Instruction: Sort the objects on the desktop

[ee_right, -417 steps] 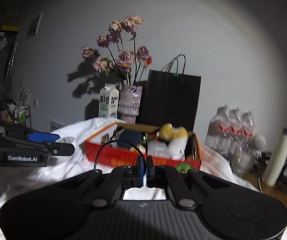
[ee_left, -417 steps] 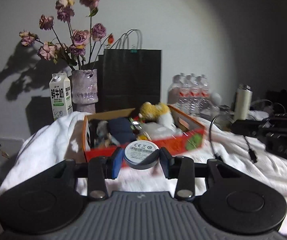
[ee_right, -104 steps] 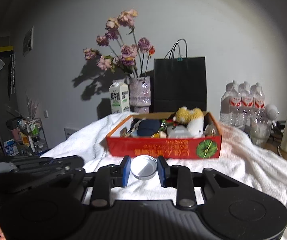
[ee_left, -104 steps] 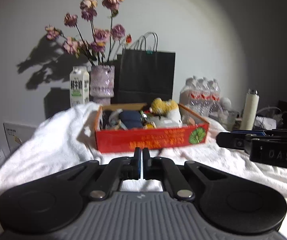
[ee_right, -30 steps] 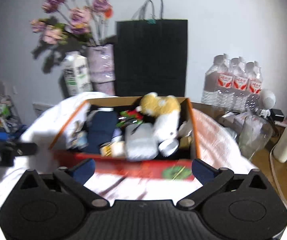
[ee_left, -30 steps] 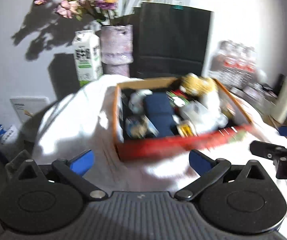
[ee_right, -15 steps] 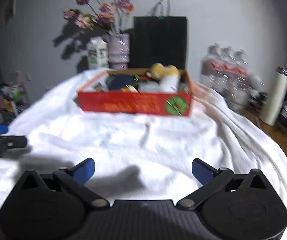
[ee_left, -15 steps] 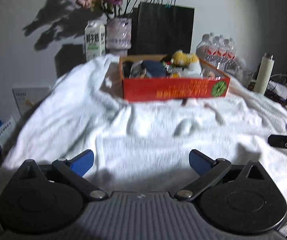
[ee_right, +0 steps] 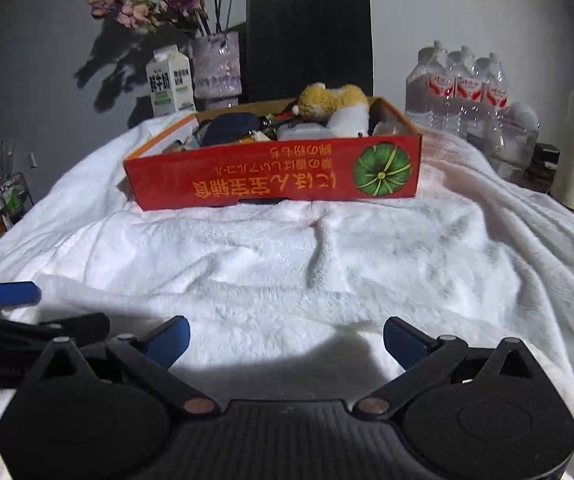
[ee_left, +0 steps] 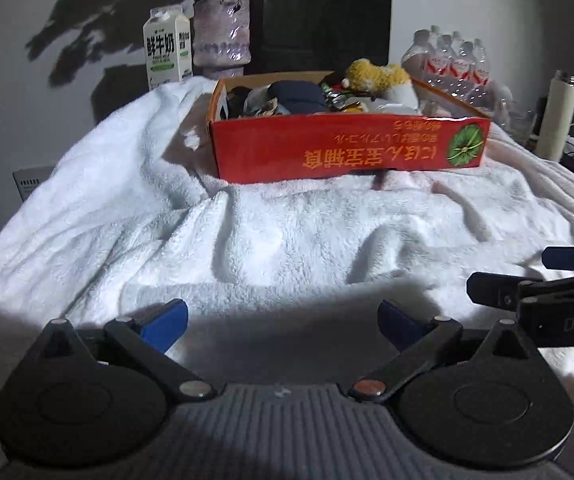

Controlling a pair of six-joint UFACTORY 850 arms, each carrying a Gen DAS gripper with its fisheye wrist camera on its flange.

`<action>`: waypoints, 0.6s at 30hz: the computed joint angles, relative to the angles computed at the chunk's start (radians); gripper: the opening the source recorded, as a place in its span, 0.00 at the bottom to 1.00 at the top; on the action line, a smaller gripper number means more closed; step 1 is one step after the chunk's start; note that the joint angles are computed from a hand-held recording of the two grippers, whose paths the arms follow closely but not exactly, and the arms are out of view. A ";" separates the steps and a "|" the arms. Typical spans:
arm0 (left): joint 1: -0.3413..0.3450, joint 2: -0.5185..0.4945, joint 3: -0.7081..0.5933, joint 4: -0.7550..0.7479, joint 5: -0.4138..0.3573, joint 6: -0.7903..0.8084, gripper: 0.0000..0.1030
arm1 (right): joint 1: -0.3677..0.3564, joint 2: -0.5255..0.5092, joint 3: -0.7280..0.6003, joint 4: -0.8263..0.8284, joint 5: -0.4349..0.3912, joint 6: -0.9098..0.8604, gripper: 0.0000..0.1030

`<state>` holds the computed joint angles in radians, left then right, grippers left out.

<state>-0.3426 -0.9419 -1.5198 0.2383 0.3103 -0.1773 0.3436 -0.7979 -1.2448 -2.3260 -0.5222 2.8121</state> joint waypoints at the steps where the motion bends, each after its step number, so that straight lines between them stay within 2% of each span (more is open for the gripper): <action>1: 0.000 -0.014 -0.021 -0.006 -0.015 -0.001 1.00 | -0.002 -0.016 -0.026 0.041 0.012 -0.040 1.00; 6: -0.001 -0.056 -0.082 -0.040 -0.032 0.008 1.00 | 0.003 -0.063 -0.092 0.192 0.003 -0.188 1.00; 8: 0.001 -0.062 -0.079 -0.026 -0.005 -0.002 1.00 | 0.005 -0.066 -0.091 0.184 -0.008 -0.180 1.00; 18: -0.001 -0.061 -0.079 -0.025 -0.008 0.000 1.00 | 0.011 -0.063 -0.072 0.146 -0.044 -0.139 1.00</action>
<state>-0.3437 -1.0029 -1.5983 0.2131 0.3019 -0.1771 0.3548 -0.8610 -1.3163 -2.1801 -0.5661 2.6733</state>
